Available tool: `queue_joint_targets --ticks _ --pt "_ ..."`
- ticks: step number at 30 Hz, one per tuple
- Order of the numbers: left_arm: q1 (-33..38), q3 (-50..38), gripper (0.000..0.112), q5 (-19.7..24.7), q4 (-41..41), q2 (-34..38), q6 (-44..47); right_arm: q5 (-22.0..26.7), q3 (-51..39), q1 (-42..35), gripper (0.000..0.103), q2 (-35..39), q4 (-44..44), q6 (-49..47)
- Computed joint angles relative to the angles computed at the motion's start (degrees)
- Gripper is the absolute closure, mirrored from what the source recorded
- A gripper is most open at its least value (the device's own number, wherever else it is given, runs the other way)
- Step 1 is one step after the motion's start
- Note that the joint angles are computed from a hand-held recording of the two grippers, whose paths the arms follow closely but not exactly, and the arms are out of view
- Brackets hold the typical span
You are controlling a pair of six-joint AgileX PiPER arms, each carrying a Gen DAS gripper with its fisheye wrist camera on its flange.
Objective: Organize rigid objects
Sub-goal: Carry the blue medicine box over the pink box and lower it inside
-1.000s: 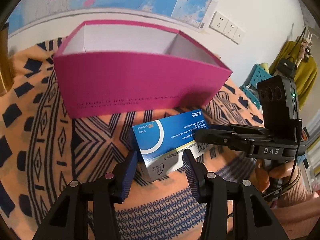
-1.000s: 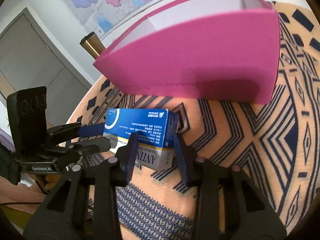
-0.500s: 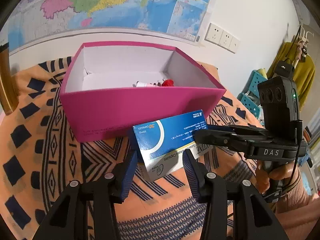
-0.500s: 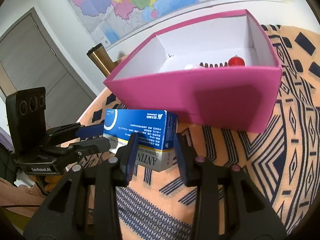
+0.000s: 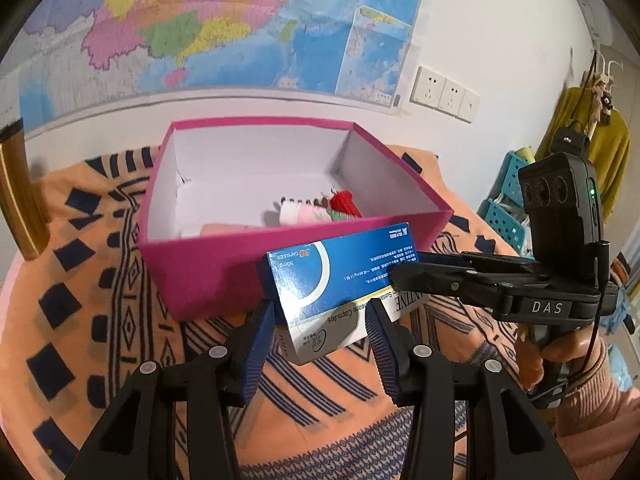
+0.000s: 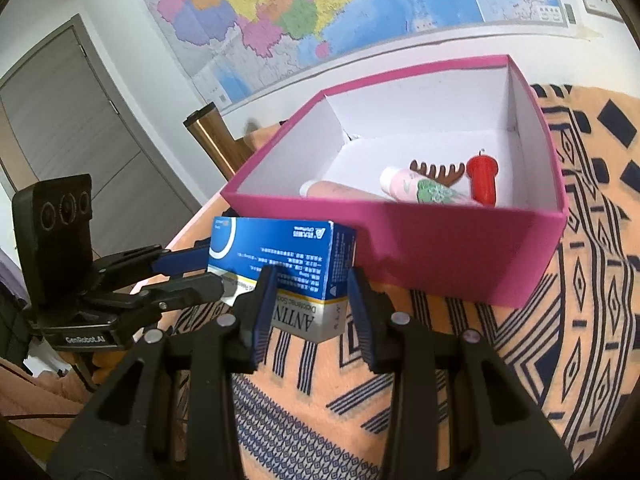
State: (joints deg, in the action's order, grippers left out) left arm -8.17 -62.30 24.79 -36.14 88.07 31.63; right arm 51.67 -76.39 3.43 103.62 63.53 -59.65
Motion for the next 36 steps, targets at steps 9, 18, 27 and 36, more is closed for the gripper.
queue_joint_targets --ticks 9,18,27,36 --pt "0.66 -3.99 0.066 0.42 2.88 1.80 -2.58 0.53 -5.03 0.24 0.063 1.59 0.37 1.31" --pt "1.45 -10.37 0.066 1.08 7.28 4.76 -6.87 1.73 -12.10 0.66 0.063 5.20 0.11 4.37" --pt "4.58 -22.93 0.065 7.93 7.37 14.13 -9.76 4.34 -26.74 1.13 0.063 14.49 -3.78 14.90" --pt "4.59 -26.38 0.065 9.98 11.71 18.45 -14.75 5.19 -34.78 2.90 0.062 19.66 -10.46 21.96"
